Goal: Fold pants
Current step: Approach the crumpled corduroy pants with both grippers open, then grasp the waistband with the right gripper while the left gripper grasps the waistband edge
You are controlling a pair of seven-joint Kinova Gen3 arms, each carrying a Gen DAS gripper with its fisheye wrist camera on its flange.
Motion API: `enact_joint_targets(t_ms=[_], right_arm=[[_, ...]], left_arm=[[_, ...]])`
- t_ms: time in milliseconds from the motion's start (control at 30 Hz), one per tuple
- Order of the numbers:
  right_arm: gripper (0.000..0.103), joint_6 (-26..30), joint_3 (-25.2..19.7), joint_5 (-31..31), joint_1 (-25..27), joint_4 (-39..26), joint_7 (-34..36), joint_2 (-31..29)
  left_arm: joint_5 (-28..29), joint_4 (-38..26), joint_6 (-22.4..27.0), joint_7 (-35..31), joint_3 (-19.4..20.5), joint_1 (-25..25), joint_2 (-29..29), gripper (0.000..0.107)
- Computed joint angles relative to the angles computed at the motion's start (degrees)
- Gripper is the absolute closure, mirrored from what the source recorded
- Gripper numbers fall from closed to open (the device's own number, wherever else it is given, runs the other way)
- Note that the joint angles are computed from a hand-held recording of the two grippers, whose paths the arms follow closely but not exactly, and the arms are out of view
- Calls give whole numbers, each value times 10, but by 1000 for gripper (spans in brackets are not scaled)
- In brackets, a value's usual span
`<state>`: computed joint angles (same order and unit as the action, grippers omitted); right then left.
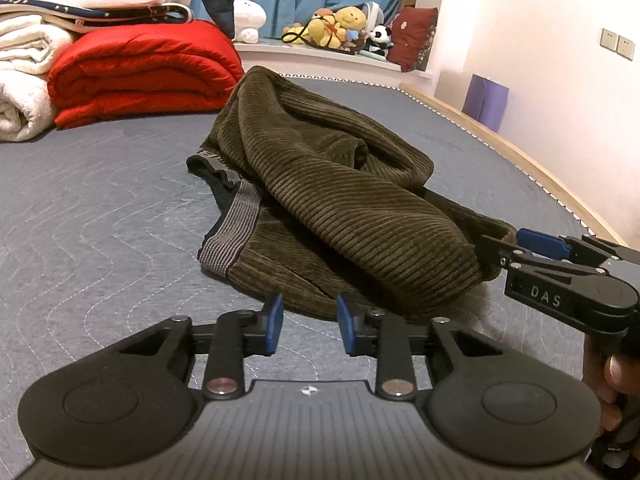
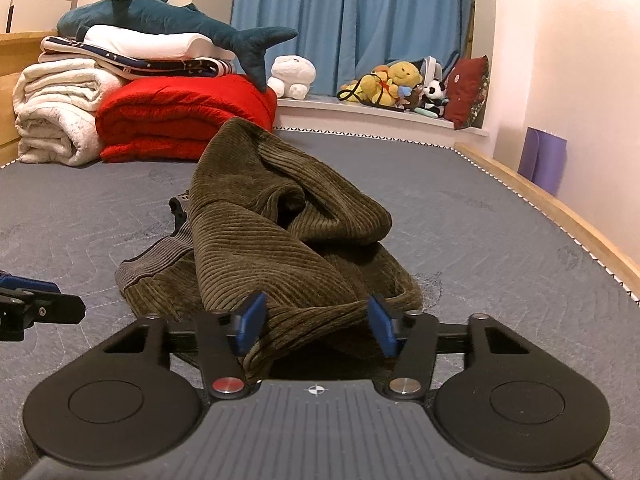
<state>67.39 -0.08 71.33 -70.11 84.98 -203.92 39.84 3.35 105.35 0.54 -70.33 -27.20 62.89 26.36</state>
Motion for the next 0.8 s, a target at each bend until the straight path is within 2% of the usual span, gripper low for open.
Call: enact_joint_targets(t_ms=[67,133,267,500,600,633,733,800], right_arm=[[53,1,1,3,-1,2,-3,0],[66,3,1,6,-2,3,-5,-1],[77,-3,0,18,-3,12,-15,-4],[78,-5,-4,48,-4,23,-20,4],[77,-4,-1,75,-8,27,-28,12],[77,-8,-3,77,-5,26,-21,12],[77,-29,-15,67,7,12,29,10],[76,-44,-15,61,11,-6,57,17]], left_arm=[[0,-1,1,0,-2,3,0,79],[0,0,1,0,-6,6,0,81],[-1,-3,6,3,-6,6,0,81],[-24,-19,34,42,-18,8,2,81],[-32,-20,44,70,-1,-24,-7,81],[-32,-19,46,80,5,-35,-11,81],[-33,-21,65,124,-10,-46,-15,81],[-32,-24,80,141,10,-80,-20,81]])
